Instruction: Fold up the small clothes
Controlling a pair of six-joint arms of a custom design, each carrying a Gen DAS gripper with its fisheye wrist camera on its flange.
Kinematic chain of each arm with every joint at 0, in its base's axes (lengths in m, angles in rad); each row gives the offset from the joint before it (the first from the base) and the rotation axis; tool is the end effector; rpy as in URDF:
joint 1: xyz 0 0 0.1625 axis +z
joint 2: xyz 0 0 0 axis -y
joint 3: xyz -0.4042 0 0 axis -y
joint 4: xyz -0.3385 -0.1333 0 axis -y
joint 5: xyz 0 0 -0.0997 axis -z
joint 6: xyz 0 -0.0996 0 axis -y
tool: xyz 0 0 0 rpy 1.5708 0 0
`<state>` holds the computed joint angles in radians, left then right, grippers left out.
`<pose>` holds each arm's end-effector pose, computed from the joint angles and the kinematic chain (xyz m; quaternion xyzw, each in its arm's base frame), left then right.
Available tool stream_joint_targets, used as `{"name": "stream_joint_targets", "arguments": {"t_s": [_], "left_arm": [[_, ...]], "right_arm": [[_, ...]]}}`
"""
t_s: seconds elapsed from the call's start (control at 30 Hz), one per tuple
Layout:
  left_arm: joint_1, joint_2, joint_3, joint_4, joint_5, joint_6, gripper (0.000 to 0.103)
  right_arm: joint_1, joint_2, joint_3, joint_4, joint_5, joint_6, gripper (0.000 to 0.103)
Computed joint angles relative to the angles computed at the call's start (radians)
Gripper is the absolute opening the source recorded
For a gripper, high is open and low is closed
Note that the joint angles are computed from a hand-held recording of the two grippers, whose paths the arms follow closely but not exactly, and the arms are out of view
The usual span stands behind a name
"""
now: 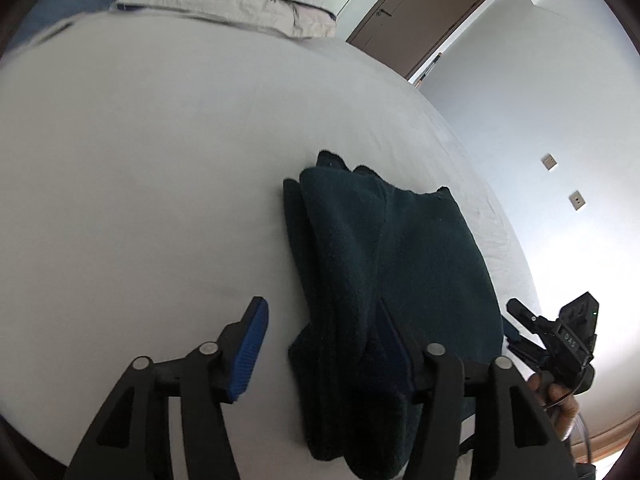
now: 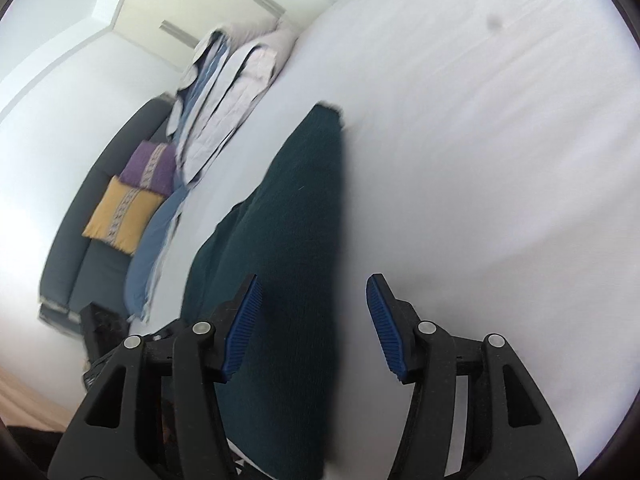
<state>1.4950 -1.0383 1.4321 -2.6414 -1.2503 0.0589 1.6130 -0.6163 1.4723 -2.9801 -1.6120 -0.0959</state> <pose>0.1146 -0.6653 0.3696 0.0098 0.9327 -0.3290 0.1477 0.1581 -0.6828 0.1082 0.0607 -0.9599 0.2724 0.0271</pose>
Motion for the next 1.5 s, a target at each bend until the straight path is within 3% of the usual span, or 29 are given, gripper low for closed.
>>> {"name": "stream_joint_targets", "arguments": {"t_s": [0.13, 0.17, 0.27, 0.4, 0.47, 0.53, 0.6, 0.7, 0.73, 0.83, 0.9, 1.0, 1.07, 1.23, 1.5], "left_arm": [[-0.092, -0.06, 0.153, -0.27, 0.156, 0.159, 0.1], [-0.123, -0.067, 0.19, -0.36, 0.207, 0.218, 0.103], [-0.205, -0.064, 0.256, -0.597, 0.337, 0.402, 0.103], [-0.295, -0.056, 0.296, -0.858, 0.446, 0.594, 0.103], [-0.33, -0.056, 0.305, -0.956, 0.462, 0.653, 0.103], [-0.356, -0.067, 0.319, -1.024, 0.456, 0.691, 0.103], [-0.377, -0.074, 0.325, -1.059, 0.488, 0.712, 0.103], [-0.402, -0.056, 0.282, -0.967, 0.643, 0.733, 0.103], [-0.397, -0.048, 0.273, -0.949, 0.655, 0.728, 0.103], [-0.367, -0.047, 0.262, -0.811, 0.671, 0.604, 0.103], [-0.33, -0.057, 0.258, -0.636, 0.647, 0.447, 0.103], [-0.284, -0.054, 0.257, -0.461, 0.627, 0.303, 0.103], [-0.264, -0.059, 0.272, -0.377, 0.625, 0.219, 0.103], [-0.244, -0.062, 0.313, -0.302, 0.636, 0.134, 0.103], [-0.24, -0.07, 0.313, -0.247, 0.642, 0.083, 0.103]], "right_arm": [[0.043, -0.049, 0.082, -0.119, -0.068, -0.04, 0.055], [0.057, -0.057, 0.097, -0.148, -0.07, -0.05, 0.055], [0.107, -0.067, 0.127, -0.242, -0.099, -0.086, 0.057], [0.216, -0.038, 0.117, -0.389, -0.238, -0.219, 0.066], [0.26, -0.013, 0.125, -0.54, -0.284, -0.281, 0.096], [0.291, 0.014, 0.134, -0.708, -0.3, -0.344, 0.103], [0.322, 0.028, 0.122, -0.765, -0.331, -0.412, 0.103], [0.346, 0.017, 0.118, -0.743, -0.37, -0.452, 0.103], [0.35, 0.014, 0.125, -0.756, -0.375, -0.442, 0.103], [0.356, -0.026, 0.16, -0.674, -0.38, -0.376, 0.103], [0.365, -0.03, 0.165, -0.622, -0.437, -0.362, 0.103], [0.364, -0.008, 0.167, -0.608, -0.55, -0.358, 0.103], [0.354, -0.008, 0.181, -0.555, -0.593, -0.298, 0.103], [0.321, -0.007, 0.201, -0.413, -0.63, -0.161, 0.103], [0.342, 0.025, 0.2, -0.42, -0.66, -0.22, 0.103]]}}
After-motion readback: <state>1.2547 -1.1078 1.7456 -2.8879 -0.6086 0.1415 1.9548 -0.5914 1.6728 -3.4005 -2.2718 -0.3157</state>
